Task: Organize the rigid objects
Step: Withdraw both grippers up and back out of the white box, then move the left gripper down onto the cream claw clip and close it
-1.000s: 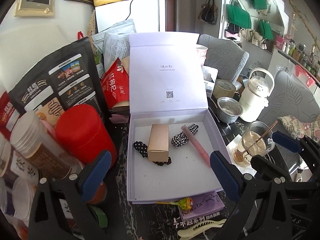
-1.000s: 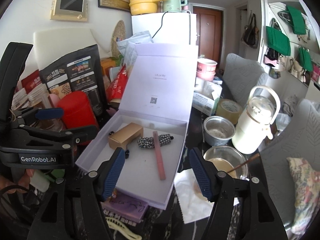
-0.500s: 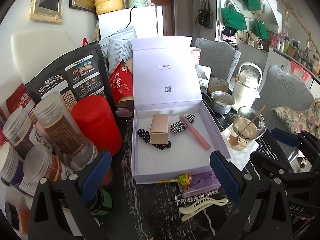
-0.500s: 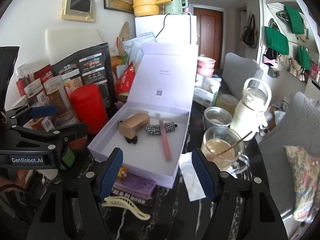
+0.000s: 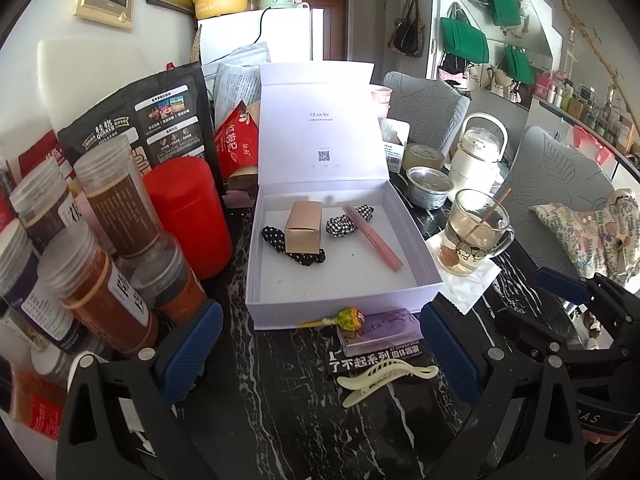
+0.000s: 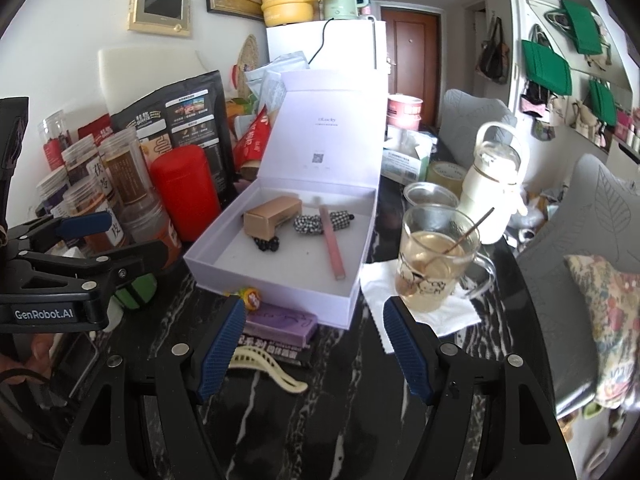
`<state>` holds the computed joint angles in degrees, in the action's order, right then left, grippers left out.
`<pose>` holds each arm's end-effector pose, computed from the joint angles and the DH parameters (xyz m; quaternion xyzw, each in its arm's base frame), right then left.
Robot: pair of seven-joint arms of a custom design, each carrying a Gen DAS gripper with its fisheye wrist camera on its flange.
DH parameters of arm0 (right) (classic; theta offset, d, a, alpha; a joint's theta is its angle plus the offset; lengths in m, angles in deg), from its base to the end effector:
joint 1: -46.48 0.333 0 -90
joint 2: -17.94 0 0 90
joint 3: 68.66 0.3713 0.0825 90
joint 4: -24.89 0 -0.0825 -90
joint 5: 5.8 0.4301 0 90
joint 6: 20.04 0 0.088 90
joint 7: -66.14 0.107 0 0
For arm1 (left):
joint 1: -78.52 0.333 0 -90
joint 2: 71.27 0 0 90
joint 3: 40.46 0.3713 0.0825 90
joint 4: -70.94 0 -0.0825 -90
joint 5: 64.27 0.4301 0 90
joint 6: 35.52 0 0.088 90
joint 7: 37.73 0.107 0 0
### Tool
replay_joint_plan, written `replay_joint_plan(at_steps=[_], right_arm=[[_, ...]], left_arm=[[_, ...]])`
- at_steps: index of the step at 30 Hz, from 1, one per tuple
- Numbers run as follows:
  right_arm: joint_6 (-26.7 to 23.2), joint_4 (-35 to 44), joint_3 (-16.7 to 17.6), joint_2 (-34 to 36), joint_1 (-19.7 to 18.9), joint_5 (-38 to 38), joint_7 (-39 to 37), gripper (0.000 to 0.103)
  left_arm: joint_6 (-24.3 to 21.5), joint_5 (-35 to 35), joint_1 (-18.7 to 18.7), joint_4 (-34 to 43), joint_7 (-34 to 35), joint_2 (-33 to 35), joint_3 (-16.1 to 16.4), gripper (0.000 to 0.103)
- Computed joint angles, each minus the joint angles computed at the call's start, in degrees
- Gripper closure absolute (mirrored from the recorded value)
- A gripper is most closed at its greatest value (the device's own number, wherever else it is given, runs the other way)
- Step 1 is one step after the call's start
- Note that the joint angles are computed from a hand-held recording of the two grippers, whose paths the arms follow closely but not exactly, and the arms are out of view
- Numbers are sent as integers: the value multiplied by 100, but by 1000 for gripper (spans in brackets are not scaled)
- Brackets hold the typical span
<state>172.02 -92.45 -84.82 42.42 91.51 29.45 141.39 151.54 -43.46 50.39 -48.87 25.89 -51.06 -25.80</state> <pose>0.6200 0.2915 0.3539 -0.6935 0.5797 -0.2421 0.3528 0.6474 -0.2056 0.3676 -0.5774 0.7118 -0.3158 0.2454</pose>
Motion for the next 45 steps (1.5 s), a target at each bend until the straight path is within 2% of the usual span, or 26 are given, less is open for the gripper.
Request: replay_joint_plan(at_steps=[2,6,11,23,27,29,32,39,42,45], right_arm=[[38,-68,128,-34,-111,-11,21,30],[107,-171,325,-52,-275,27,26,30],[233,-309,783,-52,-704,-38,53,30],[430,-510,1172,24,-1143,8,81,30],[457,-563,1350,51,-1365,-58,161,30],[440,-566,1385,73,-1423,-93,187,30],[410,-559,1339,118,-1416,-120,189,30],[355,-526,1545,203,-1722,-389,316,30],[301,-479,1526,253,-1743,-475,357,30],[266,-436,1559,295,-1823,-575,416,30]], left_arm=[[-1,6,255,-33,39,-16,-286,2],[19,-21,479,-103,59,-11,-565,2],[-31,-63,904,-129,124,57,-1074,2],[147,-295,936,-182,-75,285,-1301,2],[172,-287,1463,-107,-51,453,-1885,2],[77,-283,1582,-38,-49,537,-2034,2],[39,-320,1603,39,-107,664,-2080,2],[237,-516,1150,117,-326,875,-1612,2],[152,-477,1433,203,-332,997,-1914,2],[106,-458,1465,297,-353,1103,-1956,2]])
